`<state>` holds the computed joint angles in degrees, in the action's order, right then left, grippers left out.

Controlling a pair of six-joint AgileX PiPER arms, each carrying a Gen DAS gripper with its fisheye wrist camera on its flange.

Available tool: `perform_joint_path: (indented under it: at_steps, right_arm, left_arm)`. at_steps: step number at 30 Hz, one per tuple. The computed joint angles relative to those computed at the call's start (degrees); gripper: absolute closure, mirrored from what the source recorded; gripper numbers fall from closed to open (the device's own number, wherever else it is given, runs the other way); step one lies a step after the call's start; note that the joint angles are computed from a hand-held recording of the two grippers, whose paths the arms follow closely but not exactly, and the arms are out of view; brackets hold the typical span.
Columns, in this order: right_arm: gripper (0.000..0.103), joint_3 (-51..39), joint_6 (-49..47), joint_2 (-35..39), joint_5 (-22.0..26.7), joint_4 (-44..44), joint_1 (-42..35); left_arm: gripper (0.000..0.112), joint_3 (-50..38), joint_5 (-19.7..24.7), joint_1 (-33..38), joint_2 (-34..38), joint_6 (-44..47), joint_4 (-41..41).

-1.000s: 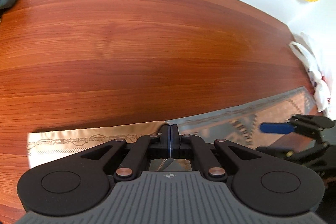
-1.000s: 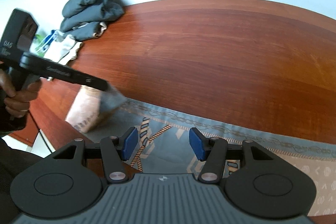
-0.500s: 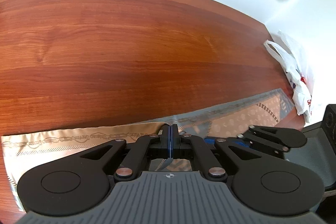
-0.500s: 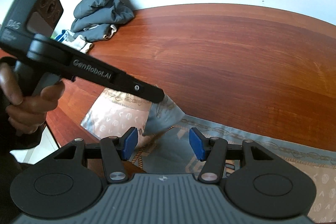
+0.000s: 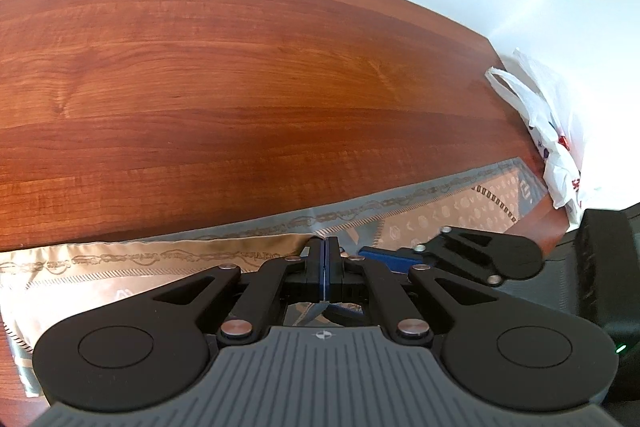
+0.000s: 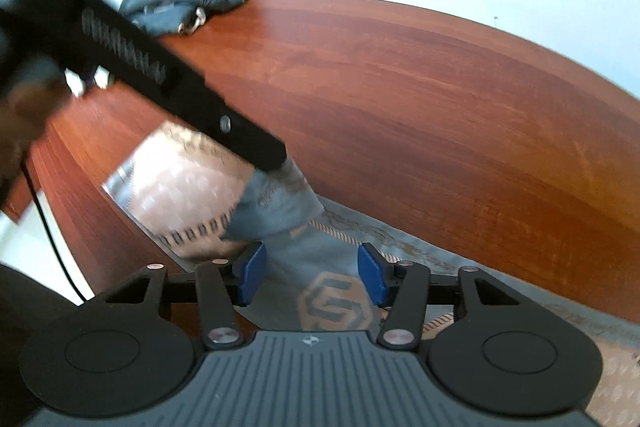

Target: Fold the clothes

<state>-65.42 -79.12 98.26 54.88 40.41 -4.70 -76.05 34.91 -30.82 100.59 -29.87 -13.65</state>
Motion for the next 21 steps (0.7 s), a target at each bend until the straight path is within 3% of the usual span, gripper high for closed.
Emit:
perform_joint_path:
  at_steps: [6, 7, 10, 13, 15, 17, 21]
  right_arm:
    - [0.049, 5.86, -12.51, -2.0, -5.77, 8.29, 0.44]
    - [0.053, 6.39, -14.57, -2.18, -5.98, 9.88, 0.34]
    - [0.086, 6.63, -19.3, -2.12, -4.11, 14.03, -0.69]
    - [0.09, 6.92, -22.14, -2.74, -3.01, 16.61, -1.5]
    - [0.091, 6.27, -21.84, -2.76, -1.46, 16.71, -2.13]
    - [0.101, 4.65, -18.63, -2.51, 0.26, 15.19, -2.22]
    - [0.102, -0.94, -8.05, -0.51, 5.99, 12.71, -3.41]
  left_arm:
    - [0.112, 0.39, 0.59, 0.46, -0.54, 0.47, -0.97]
    - [0.112, 0.47, 0.62, 0.54, -0.59, 0.37, -1.01]
    - [0.112, 0.58, 0.73, 0.71, -0.69, -0.65, -0.3]
    - [0.112, 0.88, 0.53, 0.84, -0.81, -1.41, 0.1]
    - [0.112, 1.15, 0.37, 0.94, -0.87, -1.54, 0.14]
    - [0.112, 1.26, 0.39, 1.01, -0.88, -1.38, 0.23]
    - [0.107, 2.63, 0.08, 1.35, -2.16, 0.86, -0.2]
